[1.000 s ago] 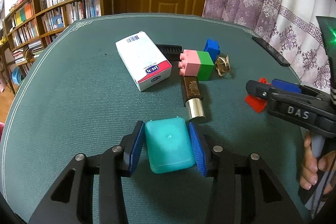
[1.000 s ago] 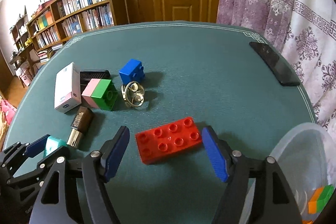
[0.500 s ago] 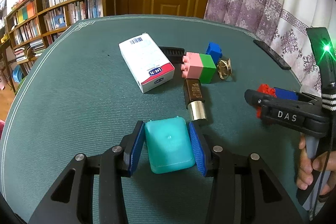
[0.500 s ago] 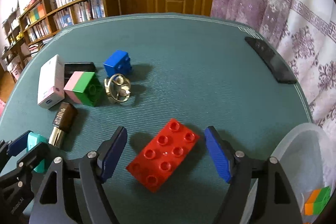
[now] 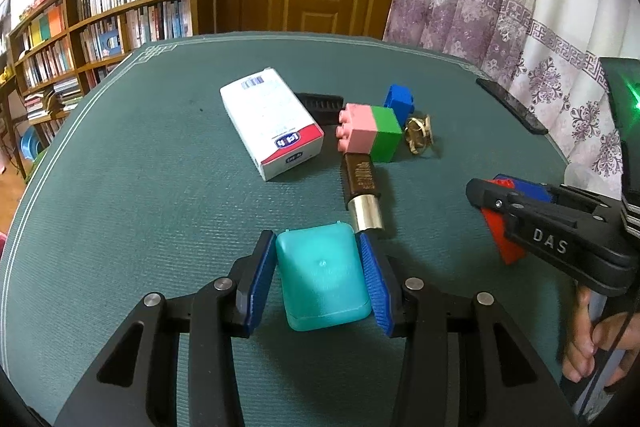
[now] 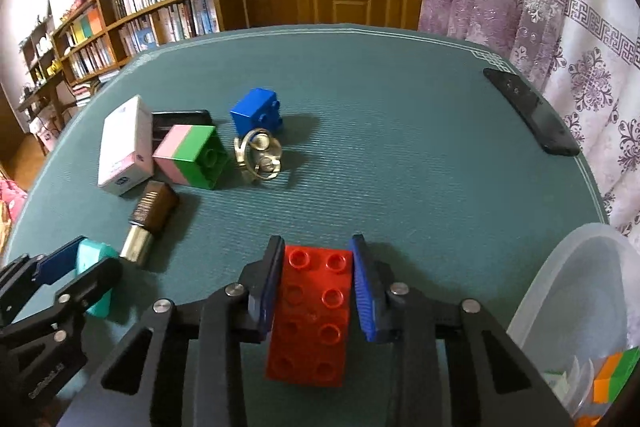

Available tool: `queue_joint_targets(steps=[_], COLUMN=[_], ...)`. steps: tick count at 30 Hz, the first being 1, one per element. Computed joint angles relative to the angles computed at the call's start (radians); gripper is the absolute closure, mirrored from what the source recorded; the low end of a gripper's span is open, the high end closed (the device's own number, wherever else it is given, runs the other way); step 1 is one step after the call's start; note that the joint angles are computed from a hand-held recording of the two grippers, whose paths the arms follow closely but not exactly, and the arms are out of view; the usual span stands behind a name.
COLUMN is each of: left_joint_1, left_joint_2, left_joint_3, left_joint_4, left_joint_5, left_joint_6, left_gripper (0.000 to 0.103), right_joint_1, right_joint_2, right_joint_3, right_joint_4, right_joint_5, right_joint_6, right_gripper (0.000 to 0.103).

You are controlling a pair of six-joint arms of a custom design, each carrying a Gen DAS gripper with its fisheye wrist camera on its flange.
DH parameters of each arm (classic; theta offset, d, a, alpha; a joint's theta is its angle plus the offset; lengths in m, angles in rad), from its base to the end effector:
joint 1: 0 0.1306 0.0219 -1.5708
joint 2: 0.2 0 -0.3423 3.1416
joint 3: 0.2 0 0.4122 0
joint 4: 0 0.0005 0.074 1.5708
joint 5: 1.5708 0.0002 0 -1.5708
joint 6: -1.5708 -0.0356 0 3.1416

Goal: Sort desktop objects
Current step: 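Carry the teal case to the clear bowl while the right tool grasps and carries the red brick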

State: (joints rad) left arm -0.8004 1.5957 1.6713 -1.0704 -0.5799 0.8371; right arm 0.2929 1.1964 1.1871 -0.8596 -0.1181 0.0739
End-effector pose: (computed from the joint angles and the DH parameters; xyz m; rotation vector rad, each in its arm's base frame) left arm 0.4075 -0.3927 0.4083 -0.2496 2.3353 -0.0293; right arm 0.4251 0.1321 0.3802 -0.4981 2.3951 0.2416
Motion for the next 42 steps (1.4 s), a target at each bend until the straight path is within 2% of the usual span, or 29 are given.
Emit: queue_joint_targets(steps=[6,21,33,42], left_joint_1=[-0.010,-0.037,-0.070,-0.094], left_joint_2=[-0.016,0.006,0.080,0.179], left_joint_3=[-0.012,0.038,0.158,0.310], left_joint_4=[0.041,0.032,-0.001,-0.048], left_joint_5=[-0.019,-0.044,-0.034,-0.023], left_joint_6=[-0.021,-0.052,-0.101,-0.155], left_gripper=[0.058,0.059,0.059,0.059], right_joint_1=[-0.011,-0.099,-0.222,-0.318], right_joint_2=[-0.052,-0.146,-0.202,-0.210], right_joint_3=[-0.015,-0.043,-0.059,-0.071], right_joint_4=[0.017,0.003,-0.009,-0.017], right_joint_5=[-0.036,-0.093,-0.127,-0.162], right_joint_6=[-0.019,-0.069,-0.066,-0.057], right_gripper=[0.067,0.067,0.067,0.067])
